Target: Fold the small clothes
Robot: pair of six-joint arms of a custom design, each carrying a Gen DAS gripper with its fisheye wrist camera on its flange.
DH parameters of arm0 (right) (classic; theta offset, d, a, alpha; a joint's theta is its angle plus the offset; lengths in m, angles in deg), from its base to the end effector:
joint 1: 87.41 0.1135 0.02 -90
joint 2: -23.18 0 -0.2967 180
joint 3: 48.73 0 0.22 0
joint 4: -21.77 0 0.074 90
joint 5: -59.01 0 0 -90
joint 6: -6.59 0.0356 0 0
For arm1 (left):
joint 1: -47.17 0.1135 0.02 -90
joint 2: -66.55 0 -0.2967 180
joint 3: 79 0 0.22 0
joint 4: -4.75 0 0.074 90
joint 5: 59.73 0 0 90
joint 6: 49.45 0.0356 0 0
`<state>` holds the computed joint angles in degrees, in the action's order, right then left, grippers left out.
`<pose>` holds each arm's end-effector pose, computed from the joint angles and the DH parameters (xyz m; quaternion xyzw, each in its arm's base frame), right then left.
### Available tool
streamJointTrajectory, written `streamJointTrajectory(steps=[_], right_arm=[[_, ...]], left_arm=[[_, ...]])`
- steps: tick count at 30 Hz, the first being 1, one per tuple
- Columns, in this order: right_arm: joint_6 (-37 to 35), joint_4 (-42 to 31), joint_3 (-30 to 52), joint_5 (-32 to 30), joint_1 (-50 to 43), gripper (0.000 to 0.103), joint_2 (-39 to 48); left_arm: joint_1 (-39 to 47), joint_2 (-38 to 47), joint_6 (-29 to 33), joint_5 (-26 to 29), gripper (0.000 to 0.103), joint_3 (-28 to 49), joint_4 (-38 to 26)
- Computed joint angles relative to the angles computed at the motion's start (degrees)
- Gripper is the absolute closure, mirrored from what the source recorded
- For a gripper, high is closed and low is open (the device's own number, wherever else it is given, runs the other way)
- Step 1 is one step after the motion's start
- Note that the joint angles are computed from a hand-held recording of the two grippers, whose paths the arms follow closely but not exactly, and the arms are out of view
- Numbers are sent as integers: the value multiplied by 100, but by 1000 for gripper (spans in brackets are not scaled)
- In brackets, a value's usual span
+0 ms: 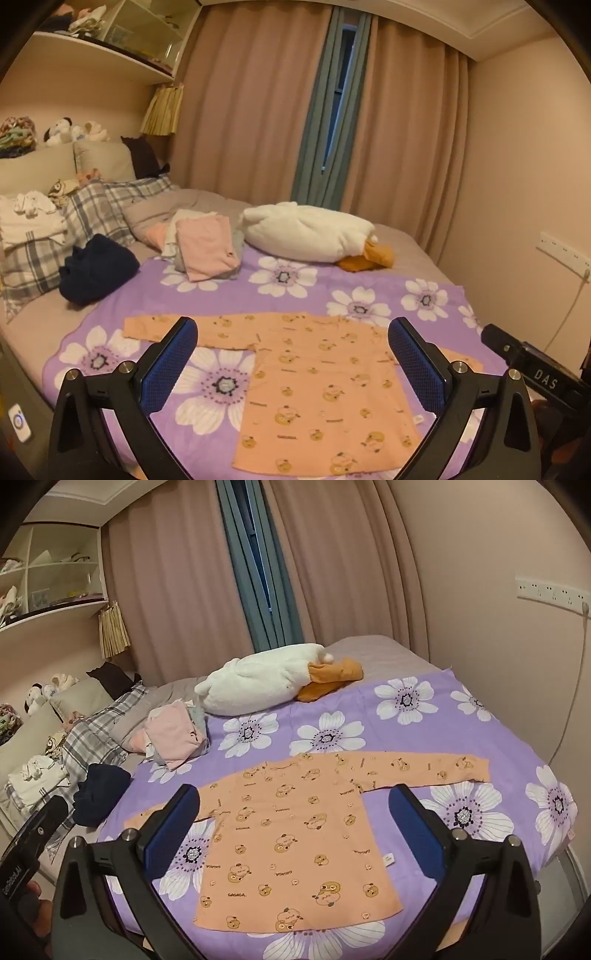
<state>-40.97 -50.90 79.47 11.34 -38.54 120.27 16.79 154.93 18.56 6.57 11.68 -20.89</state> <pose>0.2286 0.2253 0.4550 0.1002 0.8574 0.0434 0.5029 0.2913 -0.1542 0.3767 -0.0527 0.8238 -0.0833 0.5583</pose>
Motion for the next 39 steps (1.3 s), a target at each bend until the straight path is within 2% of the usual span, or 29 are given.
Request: streamJointTrajectory(steps=[4, 10, 16, 22, 27, 30, 39], right_arm=[[63, 385, -430, 93, 60, 0, -162], [43, 467, -513, 252, 101, 0, -194], [-11, 450, -507, 543, 191, 0, -197], [-112, 757, -709, 609, 206, 0, -292], [-74, 633, -636, 584, 181, 0, -235], [-9, 609, -619, 586, 149, 0, -216], [159, 488, -652, 1066, 152, 0, -200]], left_arm=[[-69, 105, 90, 149, 1, 156, 0], [-198, 67, 229, 120, 1, 23, 276], [-150, 39, 200, 150, 1, -17, 252], [-160, 30, 222, 123, 1, -80, 374], [-133, 110, 211, 226, 1, 46, 260], [-207, 183, 291, 85, 1, 136, 219], [-267, 350, 390, 36, 1, 311, 23]])
